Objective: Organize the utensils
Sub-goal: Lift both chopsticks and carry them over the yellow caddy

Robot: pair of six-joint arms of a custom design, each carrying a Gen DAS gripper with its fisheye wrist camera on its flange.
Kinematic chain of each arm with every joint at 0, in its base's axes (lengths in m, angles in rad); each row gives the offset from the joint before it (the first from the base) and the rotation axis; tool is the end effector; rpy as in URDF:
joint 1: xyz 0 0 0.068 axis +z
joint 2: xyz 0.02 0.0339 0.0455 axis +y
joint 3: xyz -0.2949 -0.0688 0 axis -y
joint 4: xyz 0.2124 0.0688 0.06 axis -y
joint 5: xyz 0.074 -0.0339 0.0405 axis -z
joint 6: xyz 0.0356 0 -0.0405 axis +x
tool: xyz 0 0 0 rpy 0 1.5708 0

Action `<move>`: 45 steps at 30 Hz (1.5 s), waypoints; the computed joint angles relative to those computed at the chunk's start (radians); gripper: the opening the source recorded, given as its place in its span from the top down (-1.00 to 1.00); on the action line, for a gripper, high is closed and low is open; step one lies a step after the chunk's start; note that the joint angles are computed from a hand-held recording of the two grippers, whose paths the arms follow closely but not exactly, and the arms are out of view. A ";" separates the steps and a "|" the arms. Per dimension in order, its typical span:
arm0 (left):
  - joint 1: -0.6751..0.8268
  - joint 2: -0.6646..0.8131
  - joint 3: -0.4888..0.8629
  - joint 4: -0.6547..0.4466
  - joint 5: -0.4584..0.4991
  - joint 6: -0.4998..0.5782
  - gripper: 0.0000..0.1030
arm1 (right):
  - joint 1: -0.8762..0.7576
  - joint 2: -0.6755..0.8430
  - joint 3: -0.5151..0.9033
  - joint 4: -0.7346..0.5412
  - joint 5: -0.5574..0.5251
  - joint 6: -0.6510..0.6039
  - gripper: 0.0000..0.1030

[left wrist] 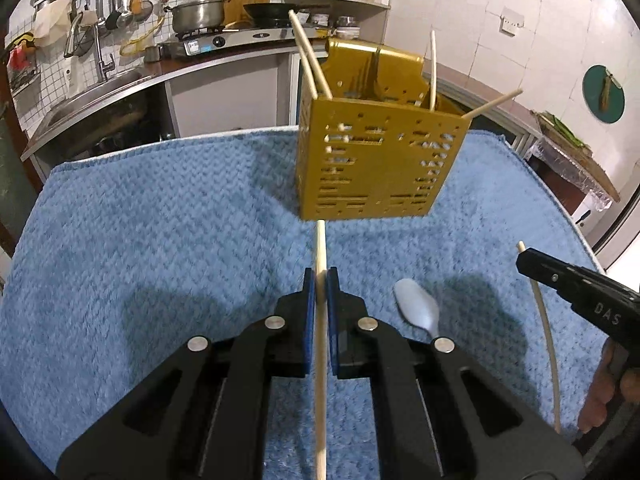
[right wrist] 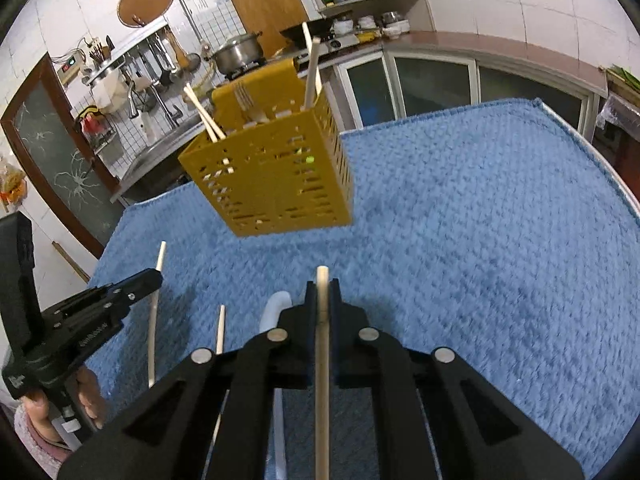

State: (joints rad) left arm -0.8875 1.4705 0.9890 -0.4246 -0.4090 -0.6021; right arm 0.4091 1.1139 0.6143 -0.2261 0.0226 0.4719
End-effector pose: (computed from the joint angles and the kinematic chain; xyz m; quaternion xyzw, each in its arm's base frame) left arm 0.1829 -0.2022 0.2778 0.0660 0.9256 -0.0754 0.3650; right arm 0.1719 0.0737 0.2563 0.0333 0.9114 0.1655 0.3753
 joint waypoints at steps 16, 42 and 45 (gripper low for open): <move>-0.005 -0.037 0.093 -0.028 -0.013 0.015 0.91 | -0.047 -0.063 0.060 0.012 0.003 -0.091 0.88; 0.031 -0.080 0.327 -0.067 -0.037 0.146 0.91 | -0.040 -0.056 0.185 0.228 0.060 -0.180 0.88; 0.031 -0.072 0.365 -0.079 -0.048 0.160 0.91 | -0.044 -0.029 0.210 0.257 0.064 -0.201 0.88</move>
State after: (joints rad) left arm -0.8563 1.3987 1.3544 -0.5036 -0.4566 -0.4421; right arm 0.3650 1.0851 0.8243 0.0312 0.0863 0.2705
